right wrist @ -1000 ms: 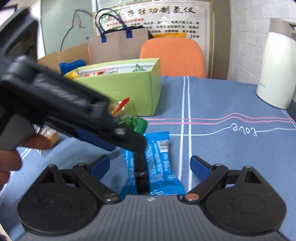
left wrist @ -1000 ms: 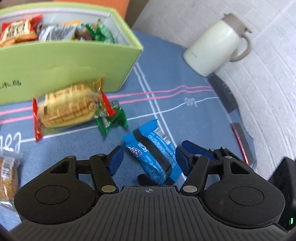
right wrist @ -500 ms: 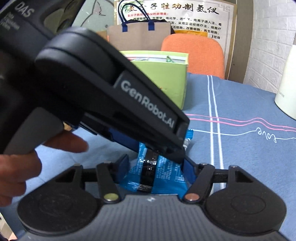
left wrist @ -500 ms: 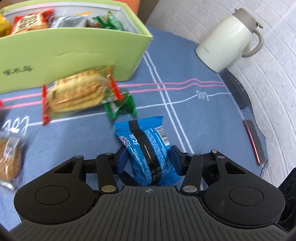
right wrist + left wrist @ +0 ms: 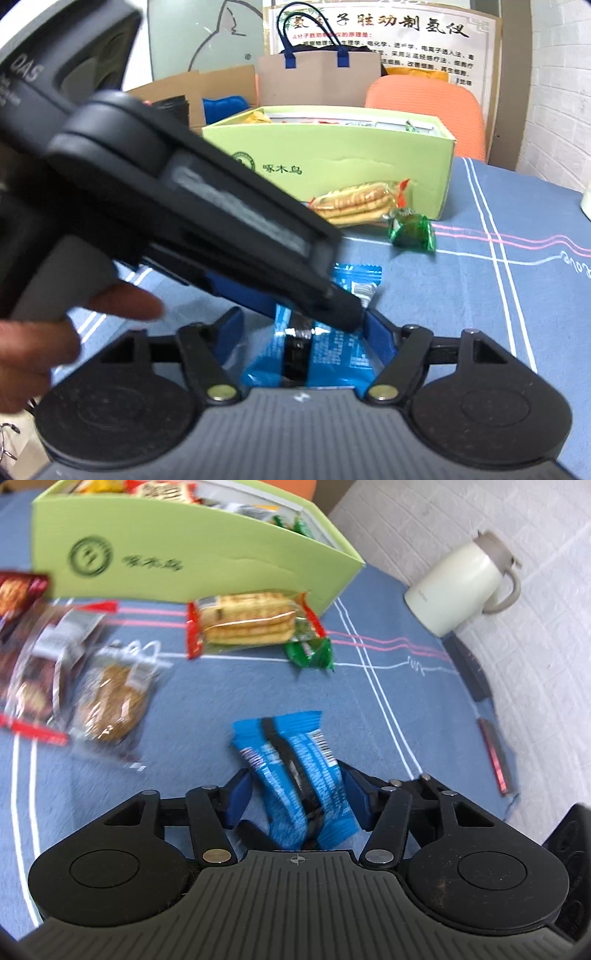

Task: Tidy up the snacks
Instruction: 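Lower the left gripper and close it on the blue cookie packet, then carry the blue cookie packet into the green box and release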

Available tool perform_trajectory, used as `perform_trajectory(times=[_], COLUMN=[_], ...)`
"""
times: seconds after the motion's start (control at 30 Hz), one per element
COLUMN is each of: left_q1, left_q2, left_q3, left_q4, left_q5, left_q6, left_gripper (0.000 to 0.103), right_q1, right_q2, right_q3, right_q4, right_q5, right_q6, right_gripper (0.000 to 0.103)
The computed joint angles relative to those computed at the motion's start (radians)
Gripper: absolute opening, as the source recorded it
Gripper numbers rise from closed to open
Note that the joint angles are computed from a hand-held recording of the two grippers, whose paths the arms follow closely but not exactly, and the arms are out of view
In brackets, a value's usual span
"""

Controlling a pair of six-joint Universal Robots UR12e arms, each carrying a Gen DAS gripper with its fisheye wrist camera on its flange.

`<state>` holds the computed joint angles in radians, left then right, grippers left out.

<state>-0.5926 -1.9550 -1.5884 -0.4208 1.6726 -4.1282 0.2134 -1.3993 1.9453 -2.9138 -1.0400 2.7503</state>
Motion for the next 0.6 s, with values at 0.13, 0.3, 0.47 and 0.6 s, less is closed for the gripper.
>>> perform_trajectory(times=[0.13,0.3,0.47,0.6], left_q1=[0.001,0.006,-0.018,-0.026], left_q2=[0.019,-0.002,-0.017,-0.004], left_q3=[-0.034,0.002,0.037,0.042], left_q4=[0.051,0.013,-0.054,-0.04], left_q5=[0.02,-0.023,0.047,0.079], left_q6=[-0.045,-0.02,0.033,0.033], left_gripper=[0.056,0.043,0.018,0.017], right_q1=[-0.007,0.004,0.003,0.015], right_q2=[-0.014,-0.006,-0.029,-0.019], right_q3=[0.018,0.01,0.056,0.027], right_q4=[-0.032,-0.014,-0.061,-0.115], right_q5=[-0.003,-0.021,-0.042,-0.053], right_q6=[0.024,0.014,-0.013,-0.026], right_gripper=[0.085,0.084,0.058,0.056])
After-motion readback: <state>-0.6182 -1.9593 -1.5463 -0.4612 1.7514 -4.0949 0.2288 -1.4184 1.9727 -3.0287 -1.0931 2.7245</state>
